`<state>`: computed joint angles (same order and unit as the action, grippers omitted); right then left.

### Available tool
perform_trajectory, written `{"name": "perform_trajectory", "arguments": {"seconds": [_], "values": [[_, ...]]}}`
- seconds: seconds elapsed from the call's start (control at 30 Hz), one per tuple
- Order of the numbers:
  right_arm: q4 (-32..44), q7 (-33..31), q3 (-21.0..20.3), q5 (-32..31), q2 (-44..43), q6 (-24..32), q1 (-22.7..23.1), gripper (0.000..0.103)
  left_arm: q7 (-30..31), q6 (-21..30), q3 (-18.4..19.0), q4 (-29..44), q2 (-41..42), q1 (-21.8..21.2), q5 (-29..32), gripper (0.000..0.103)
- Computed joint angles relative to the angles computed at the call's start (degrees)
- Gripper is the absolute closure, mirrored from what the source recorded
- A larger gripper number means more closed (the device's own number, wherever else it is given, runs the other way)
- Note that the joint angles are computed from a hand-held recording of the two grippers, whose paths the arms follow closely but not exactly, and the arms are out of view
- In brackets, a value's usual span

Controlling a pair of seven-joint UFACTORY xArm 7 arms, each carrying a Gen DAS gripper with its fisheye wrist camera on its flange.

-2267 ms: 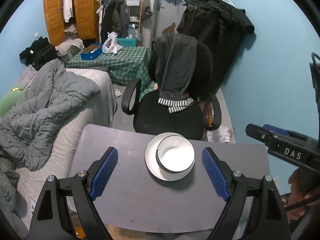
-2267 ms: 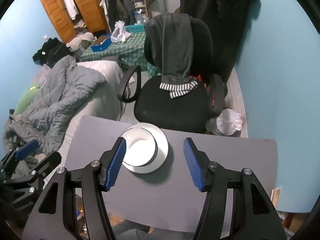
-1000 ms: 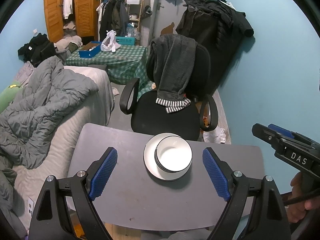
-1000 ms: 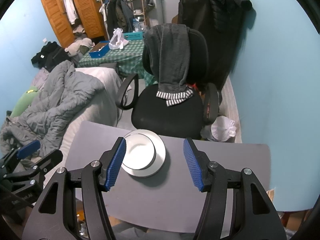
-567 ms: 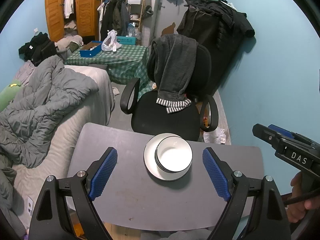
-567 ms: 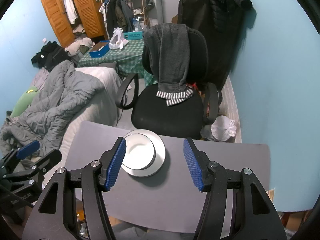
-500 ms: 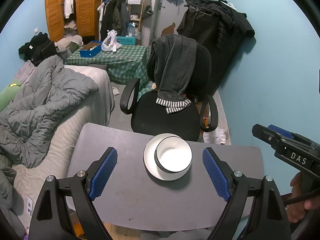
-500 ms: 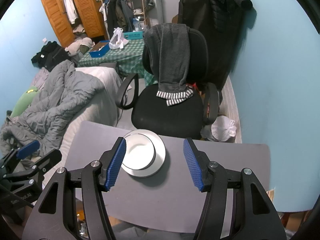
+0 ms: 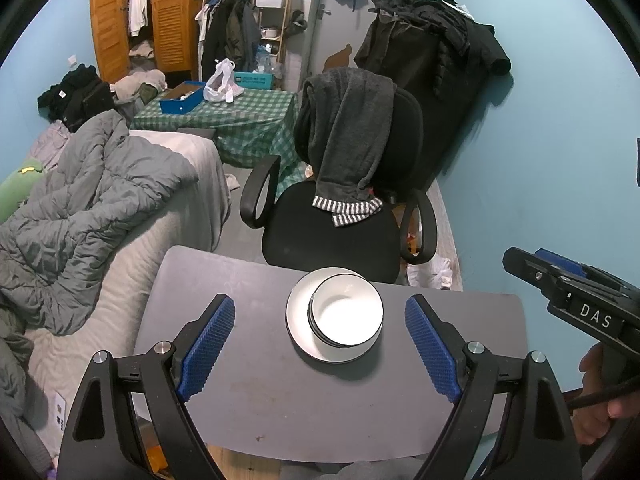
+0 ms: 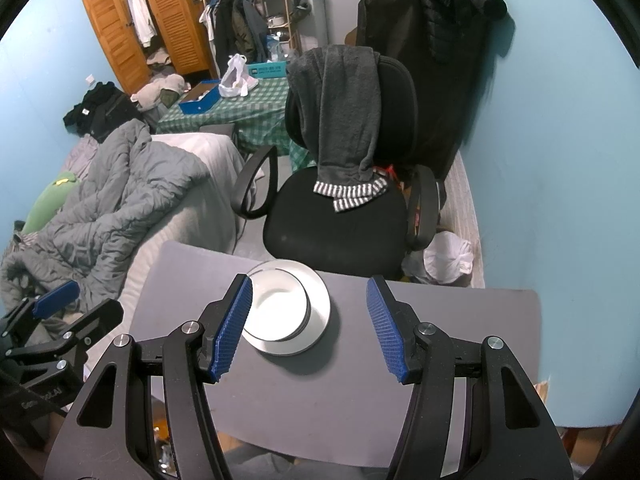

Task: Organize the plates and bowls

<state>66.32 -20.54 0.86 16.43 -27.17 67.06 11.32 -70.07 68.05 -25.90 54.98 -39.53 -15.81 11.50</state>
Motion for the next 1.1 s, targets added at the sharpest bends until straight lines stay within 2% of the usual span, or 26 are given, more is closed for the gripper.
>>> {"name": "perform_trajectory", "arguments": {"seconds": [0.77, 1.1], "values": [[0.2, -0.6, -0.3, 0.2, 0.2, 0.3, -0.2, 0.045, -2.3, 1.2, -0.9, 4.1, 4.9, -1.3, 1.8, 0.015], [0.2, -1.9, -1.0, 1.3, -0.6, 1.8, -0.1, 0.045, -5.2, 2.2, -1.9, 5.9, 6.6, -1.2, 3.0, 0.015]]}}
